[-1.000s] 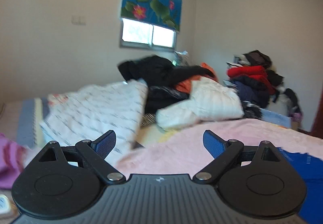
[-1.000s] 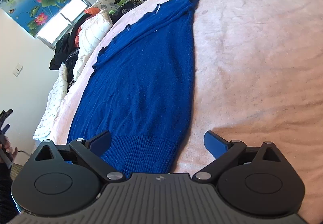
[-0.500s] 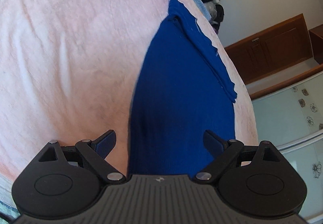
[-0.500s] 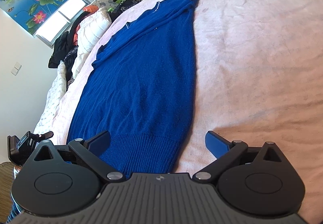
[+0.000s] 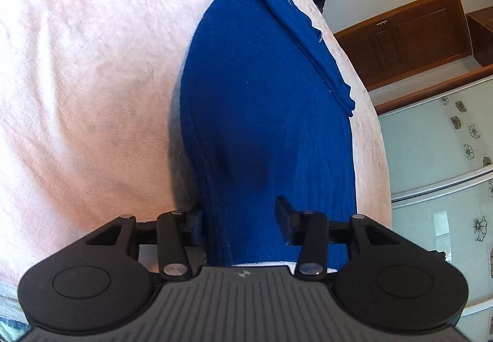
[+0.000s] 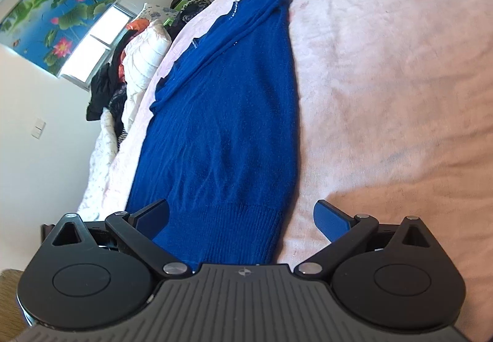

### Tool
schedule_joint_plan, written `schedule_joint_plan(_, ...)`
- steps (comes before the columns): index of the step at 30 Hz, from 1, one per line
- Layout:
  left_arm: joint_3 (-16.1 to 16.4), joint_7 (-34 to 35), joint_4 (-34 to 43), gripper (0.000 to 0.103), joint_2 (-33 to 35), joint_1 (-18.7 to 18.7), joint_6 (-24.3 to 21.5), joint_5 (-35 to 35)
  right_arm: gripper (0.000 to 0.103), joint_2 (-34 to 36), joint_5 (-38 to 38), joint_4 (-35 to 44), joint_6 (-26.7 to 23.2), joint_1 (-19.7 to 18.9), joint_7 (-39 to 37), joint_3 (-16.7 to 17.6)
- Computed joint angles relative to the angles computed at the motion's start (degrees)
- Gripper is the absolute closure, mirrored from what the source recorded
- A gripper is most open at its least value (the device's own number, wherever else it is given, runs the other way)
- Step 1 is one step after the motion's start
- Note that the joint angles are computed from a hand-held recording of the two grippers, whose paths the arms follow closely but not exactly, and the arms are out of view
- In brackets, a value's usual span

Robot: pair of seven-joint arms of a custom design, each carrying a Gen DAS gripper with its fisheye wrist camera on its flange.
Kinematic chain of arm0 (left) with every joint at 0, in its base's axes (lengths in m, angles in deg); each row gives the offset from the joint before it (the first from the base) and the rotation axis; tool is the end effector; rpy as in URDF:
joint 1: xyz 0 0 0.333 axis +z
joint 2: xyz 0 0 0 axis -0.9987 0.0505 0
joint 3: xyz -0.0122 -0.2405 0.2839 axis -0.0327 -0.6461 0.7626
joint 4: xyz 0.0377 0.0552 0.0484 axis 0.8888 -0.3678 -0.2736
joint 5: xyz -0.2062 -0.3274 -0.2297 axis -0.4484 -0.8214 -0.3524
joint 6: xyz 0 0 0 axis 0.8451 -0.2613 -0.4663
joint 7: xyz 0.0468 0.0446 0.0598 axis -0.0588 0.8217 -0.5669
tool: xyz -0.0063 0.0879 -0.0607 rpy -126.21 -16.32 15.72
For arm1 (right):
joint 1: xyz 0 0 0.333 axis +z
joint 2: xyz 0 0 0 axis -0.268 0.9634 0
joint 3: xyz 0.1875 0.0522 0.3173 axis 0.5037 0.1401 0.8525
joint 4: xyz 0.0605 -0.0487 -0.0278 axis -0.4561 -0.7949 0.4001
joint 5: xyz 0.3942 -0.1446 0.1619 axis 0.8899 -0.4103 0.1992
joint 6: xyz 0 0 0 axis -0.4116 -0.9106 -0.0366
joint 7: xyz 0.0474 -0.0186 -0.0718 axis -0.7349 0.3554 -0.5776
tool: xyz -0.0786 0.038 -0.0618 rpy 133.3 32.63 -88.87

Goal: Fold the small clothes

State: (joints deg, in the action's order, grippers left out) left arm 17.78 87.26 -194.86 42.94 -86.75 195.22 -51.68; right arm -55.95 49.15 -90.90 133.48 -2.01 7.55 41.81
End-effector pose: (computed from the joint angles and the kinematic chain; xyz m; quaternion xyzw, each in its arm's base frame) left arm 0.6163 -0.0925 0.4425 0.6537 -0.6233 0.3924 0.1739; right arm 0.4593 0.0023 0.4720 -0.4558 0.7552 0.0355 0.4698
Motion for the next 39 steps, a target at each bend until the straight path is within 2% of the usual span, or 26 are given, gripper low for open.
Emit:
schedule_joint_plan(2, -0.1, 0.2, -0.2, 0.06, -0.4, -0.2, 0.8, 1.2, 0.001, 0.0, 2.3, 0.1, -3.9, 0.4, -1.2, -1.7)
schedule_joint_plan(3, -0.3, 0.0, -0.4, 0.065, -0.7, -0.5, 1.9, 2.5, 0.002, 0.3, 2.8, 0.3, -6.2, 0.1, -1.3, -2.2)
schedule_joint_plan(6, -0.8, -0.3, -0.7, 0.067, -1.3, -1.6, 4.7, 5.5, 0.003, 0.9, 3.3, 0.8, -9.0, -0.9, -1.8, -1.2)
schedule_joint_plan(9, -1.8, -1.1, -2.2, 0.069, -2.7, -3.5, 10.9, 11.8, 0.012, 1.9, 3.2, 1.8, -10.9, -1.6, -1.9, -0.2)
schedule_joint_plan(11, -2.7, -2.5, -3.6, 0.073, -3.7, -5.2, 16.3, 18.1, 0.03, 2.4, 1.0, 2.3, -9.5, -2.1, -0.3, 1.5)
schedule_joint_plan(13, -3.0, -3.9, -4.5, 0.073, -4.0, -6.5, 19.7, 22.5, 0.08, 3.1, -2.5, 2.8, -9.0, -2.4, 2.9, 2.4)
schedule_joint_plan(14, -3.0, -4.6, -4.7, 0.073, -4.0, -7.0, 20.5, 23.9, 0.083, 3.6, -4.0, 2.9, -9.2, -2.5, 4.3, 2.5)
schedule_joint_plan(18, -2.4, -4.7, -4.8, 0.073, -3.9, -7.7, 21.3, 24.7, 0.082, 3.6, -0.8, 2.2, -9.8, -1.5, 2.7, 1.2)
schedule_joint_plan(19, -2.3, -4.6, -4.8, 0.073, -3.9, -7.8, 21.4, 24.6, 0.079, 3.3, -0.4, 2.0, -9.7, -1.7, 2.8, 1.2)
schedule_joint_plan(22, -2.3, -4.7, -4.9, 0.073, -3.8, -8.1, 21.9, 24.9, 0.06, 2.0, -0.3, 0.9, -9.2, -2.1, 2.9, 1.0)
schedule_joint_plan(26, -2.4, -5.0, -5.7, 0.073, -4.4, -8.6, 22.9, 26.0, 0.054, 0.6, -1.2, -0.1, -6.1, -2.6, 3.6, 1.3)
schedule_joint_plan(31, -2.1, -5.3, -5.8, 0.073, -4.5, -8.8, 23.0, 26.1, 0.045, 2.5, 1.2, 1.4, -8.9, -1.2, 0.7, 0.3)
schedule_joint_plan(34, -2.1, -5.2, -6.0, 0.073, -4.6, -8.9, 23.2, 26.0, 0.045, 3.4, 1.2, 2.3, -11.9, -1.2, -0.4, 0.7)
schedule_joint_plan(36, -2.1, -4.9, -6.1, 0.073, -4.7, -9.0, 23.3, 25.6, 0.048, 3.4, 1.2, 2.3, -11.9, -1.5, -0.6, 1.3)
schedule_joint_plan(38, -2.0, -4.5, -6.1, 0.073, -4.7, -9.0, 23.2, 25.2, 0.062, 3.2, 0.7, 2.1, -11.7, -1.9, 0.0, 1.6)
schedule_joint_plan(39, -1.9, -4.3, -6.1, 0.073, -4.7, -9.0, 23.2, 25.0, 0.077, 3.0, 0.7, 1.8, -11.4, -2.0, 0.3, 1.7)
